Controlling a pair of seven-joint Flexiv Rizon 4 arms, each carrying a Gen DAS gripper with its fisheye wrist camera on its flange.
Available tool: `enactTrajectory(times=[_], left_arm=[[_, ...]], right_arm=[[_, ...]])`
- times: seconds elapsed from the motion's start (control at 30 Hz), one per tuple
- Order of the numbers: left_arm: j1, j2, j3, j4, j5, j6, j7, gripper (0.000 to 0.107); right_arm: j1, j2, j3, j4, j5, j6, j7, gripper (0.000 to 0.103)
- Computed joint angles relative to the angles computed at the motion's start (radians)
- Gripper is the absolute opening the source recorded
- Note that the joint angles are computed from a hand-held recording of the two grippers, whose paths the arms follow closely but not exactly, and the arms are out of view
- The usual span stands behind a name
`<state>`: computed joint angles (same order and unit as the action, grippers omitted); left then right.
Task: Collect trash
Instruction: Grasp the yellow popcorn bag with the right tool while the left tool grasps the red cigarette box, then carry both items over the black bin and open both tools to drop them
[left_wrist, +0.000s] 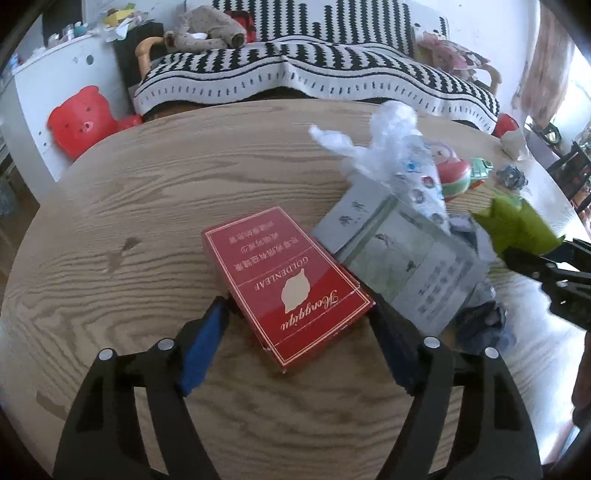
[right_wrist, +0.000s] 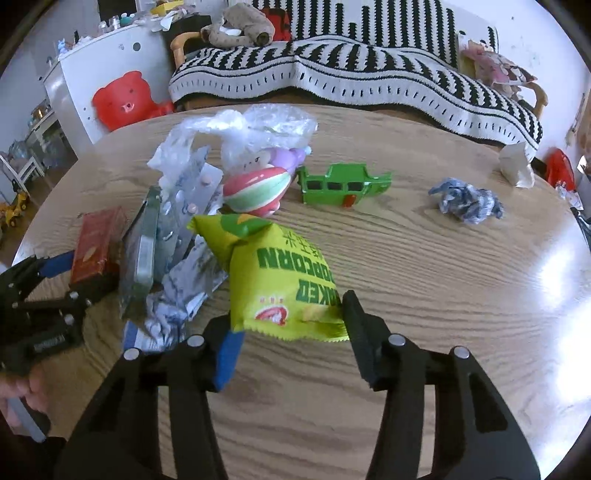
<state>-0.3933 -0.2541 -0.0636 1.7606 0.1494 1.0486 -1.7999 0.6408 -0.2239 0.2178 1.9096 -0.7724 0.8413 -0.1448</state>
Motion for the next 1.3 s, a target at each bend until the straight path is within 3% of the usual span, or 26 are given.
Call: enactTrajectory(times=[0.1, 0.2, 0.37, 0.47, 0.57, 0.6, 0.63, 0.83, 0.97, 1.3], left_arm=[[0.009, 0.025, 0.012, 0.02, 0.006, -0.013, -0.009, 0.078], [0.015, 0.03, 0.021, 0.018, 0.031, -0.022, -0.046, 0.093], [0.013, -0.004, 0.01, -0.027, 0.012, -0.059, -0.116, 0.095], [-0.011, -0.035, 0.025, -0.078, 0.064, -0.11, -0.175, 0.095], [-0.02, -0.04, 0.034, -0.086, 0.105, -0.108, -0.205, 0.091], [-0.021, -0.037, 0.036, -0.084, 0.114, -0.104, -0.208, 0.077], [-0.025, -0.032, 0.041, -0.086, 0.135, -0.106, -0.211, 0.071], [0.014, 0.018, 0.03, -0.012, 0.082, -0.072, -0.182, 0.067], [0.022, 0.072, 0.028, 0.02, 0.106, -0.05, -0.177, 0.067], [0.037, 0.281, -0.039, 0.198, 0.023, 0.031, -0.059, 0.067]], right_arm=[[0.0, 0.029, 0.009, 0.02, 0.002, -0.004, 0.018, 0.051], [-0.003, 0.047, 0.019, 0.034, 0.008, -0.012, 0.028, 0.051], [-0.002, 0.051, 0.028, 0.041, 0.007, -0.024, 0.039, 0.051], [-0.001, 0.05, 0.028, 0.041, 0.002, -0.026, 0.043, 0.05], [0.0, 0.046, 0.029, 0.037, 0.0, -0.024, 0.041, 0.049], [0.0, 0.046, 0.029, 0.036, -0.001, -0.026, 0.038, 0.049], [0.001, 0.049, 0.03, 0.037, -0.003, -0.029, 0.037, 0.049], [0.002, 0.075, 0.036, 0.052, -0.025, -0.048, 0.062, 0.048], [0.0, 0.109, 0.048, 0.073, -0.049, -0.06, 0.098, 0.047], [0.021, 0.201, 0.118, 0.11, -0.105, -0.116, 0.198, 0.046]])
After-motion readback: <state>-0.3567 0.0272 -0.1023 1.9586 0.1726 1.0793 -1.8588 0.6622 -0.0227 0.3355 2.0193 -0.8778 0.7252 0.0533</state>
